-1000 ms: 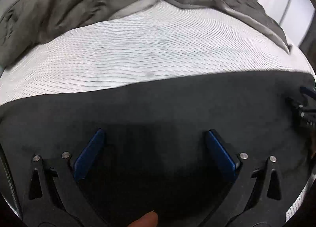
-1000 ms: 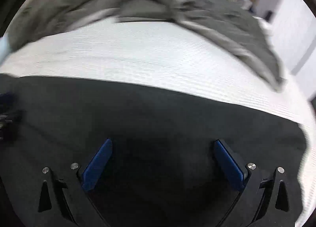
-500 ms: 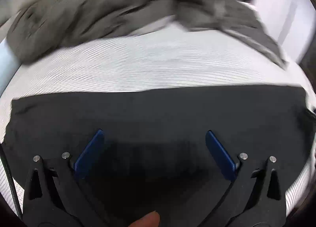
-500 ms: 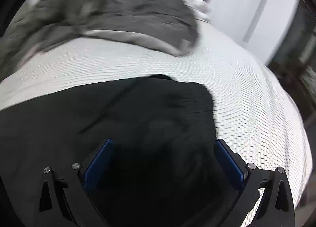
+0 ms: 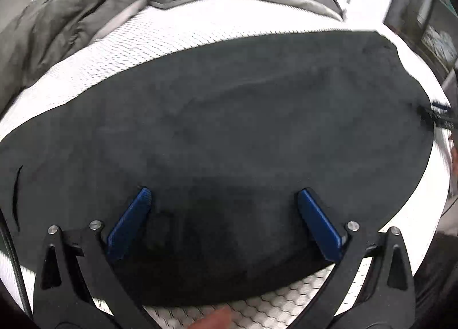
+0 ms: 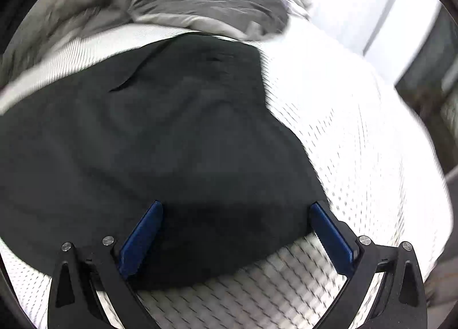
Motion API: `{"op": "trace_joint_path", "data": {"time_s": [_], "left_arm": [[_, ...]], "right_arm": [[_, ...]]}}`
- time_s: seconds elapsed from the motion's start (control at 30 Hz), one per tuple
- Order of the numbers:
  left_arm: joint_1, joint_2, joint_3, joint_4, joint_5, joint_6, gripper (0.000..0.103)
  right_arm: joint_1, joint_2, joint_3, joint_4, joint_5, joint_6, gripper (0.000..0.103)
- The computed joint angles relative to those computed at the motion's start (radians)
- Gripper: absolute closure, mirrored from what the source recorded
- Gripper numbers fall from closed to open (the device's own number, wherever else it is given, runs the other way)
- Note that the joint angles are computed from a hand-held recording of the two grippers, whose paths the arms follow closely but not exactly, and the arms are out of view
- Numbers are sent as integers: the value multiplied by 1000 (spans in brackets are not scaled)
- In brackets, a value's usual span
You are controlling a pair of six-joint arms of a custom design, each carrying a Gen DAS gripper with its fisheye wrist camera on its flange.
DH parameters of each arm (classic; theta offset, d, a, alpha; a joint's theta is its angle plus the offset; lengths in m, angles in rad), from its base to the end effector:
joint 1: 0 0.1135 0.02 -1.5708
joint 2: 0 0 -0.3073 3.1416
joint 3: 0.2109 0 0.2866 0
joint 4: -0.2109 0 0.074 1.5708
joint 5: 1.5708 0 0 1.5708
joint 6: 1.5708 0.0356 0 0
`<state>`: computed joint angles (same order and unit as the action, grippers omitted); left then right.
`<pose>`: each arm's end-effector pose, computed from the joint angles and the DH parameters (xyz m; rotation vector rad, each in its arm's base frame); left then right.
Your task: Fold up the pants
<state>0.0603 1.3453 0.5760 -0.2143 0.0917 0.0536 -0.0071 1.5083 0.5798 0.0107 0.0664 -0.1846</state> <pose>0.2547 0.0121 0.1701 0.0268 2.5496 -0.0729 0.2832 -0.0044 0.1447 -0.1930 2.4856 -0.1632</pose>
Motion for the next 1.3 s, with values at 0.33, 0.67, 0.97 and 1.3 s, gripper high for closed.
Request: {"op": "trace_joint_path", "data": {"time_s": [0.33,0.67,0.97,1.3], "left_arm": [[-194,-24,-33,21,-62,-66,1],[-159,-3,-44,55,-26,-52,1],[-105,-17,-42,39,-31,-43,1],[404,-63,-19,6,124,4,1]], "right_arm": [[-458,9,-39,-179,-891,160,1],[-340,316,-9,477,-896,710,71],[-131,16,-31,394,-670,574,87],[614,23,201,140,-477,314,60]]}}
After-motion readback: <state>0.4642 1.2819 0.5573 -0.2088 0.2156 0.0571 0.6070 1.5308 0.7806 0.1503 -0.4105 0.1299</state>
